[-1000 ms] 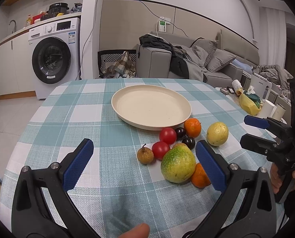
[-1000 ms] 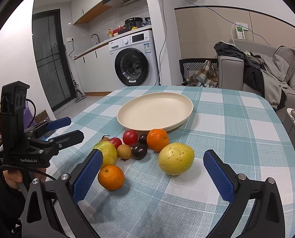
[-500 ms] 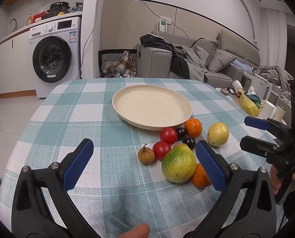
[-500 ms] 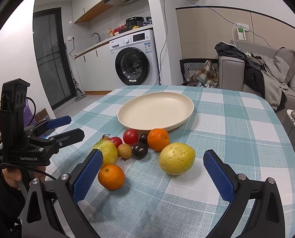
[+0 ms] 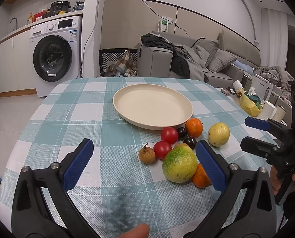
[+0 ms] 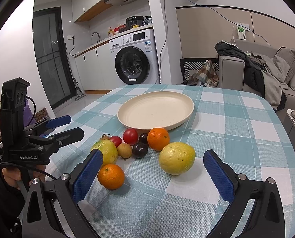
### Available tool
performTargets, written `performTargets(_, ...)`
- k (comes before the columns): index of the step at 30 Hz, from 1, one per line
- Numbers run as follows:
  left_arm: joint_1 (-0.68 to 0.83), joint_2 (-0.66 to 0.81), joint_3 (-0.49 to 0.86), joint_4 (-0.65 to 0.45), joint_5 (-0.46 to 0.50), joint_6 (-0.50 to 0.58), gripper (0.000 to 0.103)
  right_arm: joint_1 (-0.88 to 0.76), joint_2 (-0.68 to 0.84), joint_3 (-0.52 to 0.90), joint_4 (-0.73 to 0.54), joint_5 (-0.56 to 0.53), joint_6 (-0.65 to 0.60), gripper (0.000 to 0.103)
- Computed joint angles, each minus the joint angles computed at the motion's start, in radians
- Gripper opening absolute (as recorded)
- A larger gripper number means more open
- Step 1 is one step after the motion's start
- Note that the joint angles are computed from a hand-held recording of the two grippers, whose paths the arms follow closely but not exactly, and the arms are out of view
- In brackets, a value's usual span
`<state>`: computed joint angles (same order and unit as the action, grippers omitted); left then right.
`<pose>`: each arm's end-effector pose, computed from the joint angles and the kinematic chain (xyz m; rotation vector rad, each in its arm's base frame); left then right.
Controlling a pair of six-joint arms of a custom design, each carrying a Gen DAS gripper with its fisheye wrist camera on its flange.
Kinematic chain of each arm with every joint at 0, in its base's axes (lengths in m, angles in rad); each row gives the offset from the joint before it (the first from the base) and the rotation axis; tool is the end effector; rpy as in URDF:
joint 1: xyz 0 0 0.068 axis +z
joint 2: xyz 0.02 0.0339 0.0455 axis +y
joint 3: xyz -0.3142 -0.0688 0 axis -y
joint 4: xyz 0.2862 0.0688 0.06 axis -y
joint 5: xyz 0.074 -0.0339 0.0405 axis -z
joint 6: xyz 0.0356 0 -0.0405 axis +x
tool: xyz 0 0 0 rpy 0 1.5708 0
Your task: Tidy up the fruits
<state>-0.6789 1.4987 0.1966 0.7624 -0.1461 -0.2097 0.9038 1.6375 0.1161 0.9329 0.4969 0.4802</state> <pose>0.1783 -0.1372 0.1108 0.4083 2.0874 -0.3772 0.1387 0.1487 0.0857 -0.1610 2.0886 0.3030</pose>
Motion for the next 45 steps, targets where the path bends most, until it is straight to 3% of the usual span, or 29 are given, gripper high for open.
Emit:
performTargets(22,0.009,0.001,0.003,-0.004,0.009,0.002,0.102,-0.011,-0.016,0.007,-0.042,-0.018,0.022,0.103)
performTargets(28,0.008,0.001,0.005,-0.007,0.009,0.001,0.102,0.012,-0.027,0.019,-0.085,0.031,0.037,0.103)
performTargets(36,0.007,-0.001,0.007,-0.013,0.004,0.001,0.102,-0.013,-0.035,0.045,-0.160,0.017,0.044,0.103)
performTargets(39,0.009,0.019,0.008,-0.018,0.003,0.003,0.102,-0.039,-0.039,0.057,-0.199,0.002,0.060,0.103)
performTargets(45,-0.002,0.046,0.021,-0.030,0.004,0.009,0.102,-0.130,-0.037,0.072,-0.233,-0.129,0.051,0.103)
